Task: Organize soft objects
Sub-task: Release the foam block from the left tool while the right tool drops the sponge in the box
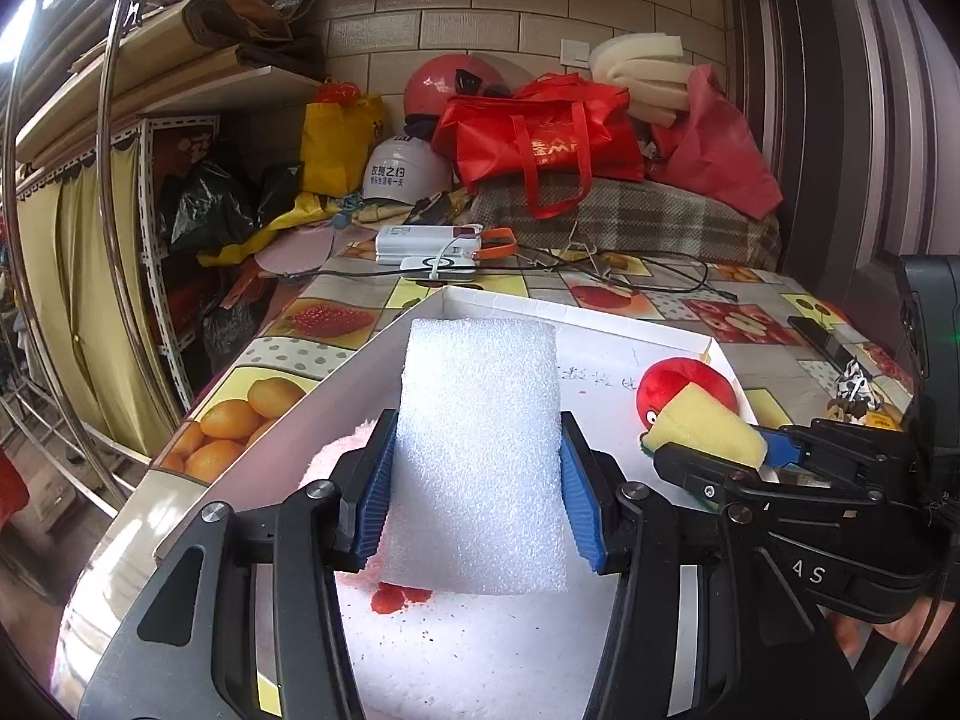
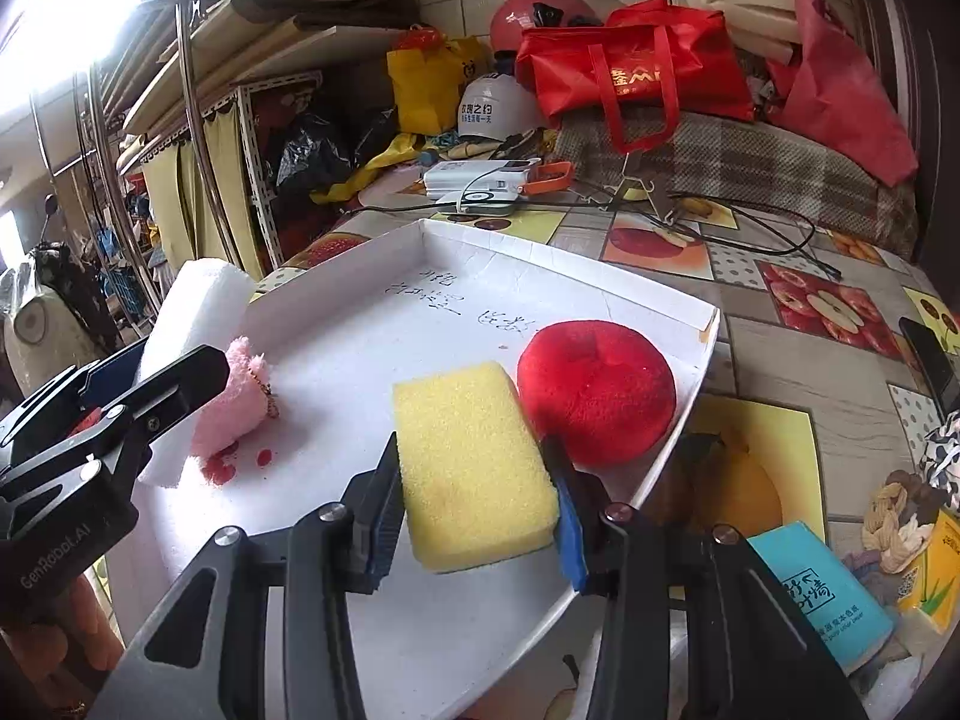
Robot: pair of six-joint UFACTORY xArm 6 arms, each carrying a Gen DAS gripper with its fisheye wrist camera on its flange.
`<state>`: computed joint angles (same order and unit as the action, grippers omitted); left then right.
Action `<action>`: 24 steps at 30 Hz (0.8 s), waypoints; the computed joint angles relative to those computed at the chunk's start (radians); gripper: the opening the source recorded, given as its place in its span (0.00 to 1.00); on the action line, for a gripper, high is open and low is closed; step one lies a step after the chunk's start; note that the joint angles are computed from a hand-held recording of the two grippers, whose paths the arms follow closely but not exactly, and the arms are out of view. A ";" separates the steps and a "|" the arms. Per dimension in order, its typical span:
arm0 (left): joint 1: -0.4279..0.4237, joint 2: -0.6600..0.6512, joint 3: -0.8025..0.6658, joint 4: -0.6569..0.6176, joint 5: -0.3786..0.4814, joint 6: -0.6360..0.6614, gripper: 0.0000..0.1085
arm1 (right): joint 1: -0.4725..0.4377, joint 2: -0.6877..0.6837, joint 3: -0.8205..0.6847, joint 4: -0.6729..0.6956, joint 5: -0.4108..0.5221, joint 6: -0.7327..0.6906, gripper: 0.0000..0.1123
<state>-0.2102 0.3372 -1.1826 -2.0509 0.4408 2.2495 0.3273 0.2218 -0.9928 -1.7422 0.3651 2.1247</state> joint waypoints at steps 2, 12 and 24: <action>-0.016 0.014 -0.020 0.005 -0.041 -0.007 0.46 | 0.013 0.002 -0.005 0.014 0.018 -0.027 0.40; -0.001 -0.008 -0.007 -0.259 -0.064 0.203 0.95 | 0.044 0.019 -0.033 0.053 0.092 -0.127 0.92; 0.039 -0.052 0.048 -0.534 -0.002 0.399 0.95 | 0.100 -0.044 0.034 -0.101 0.239 0.058 0.92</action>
<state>-0.1713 0.2849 -1.1347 -2.5846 0.4385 2.6482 0.4270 0.1777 -0.9593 -1.8435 0.6038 2.1827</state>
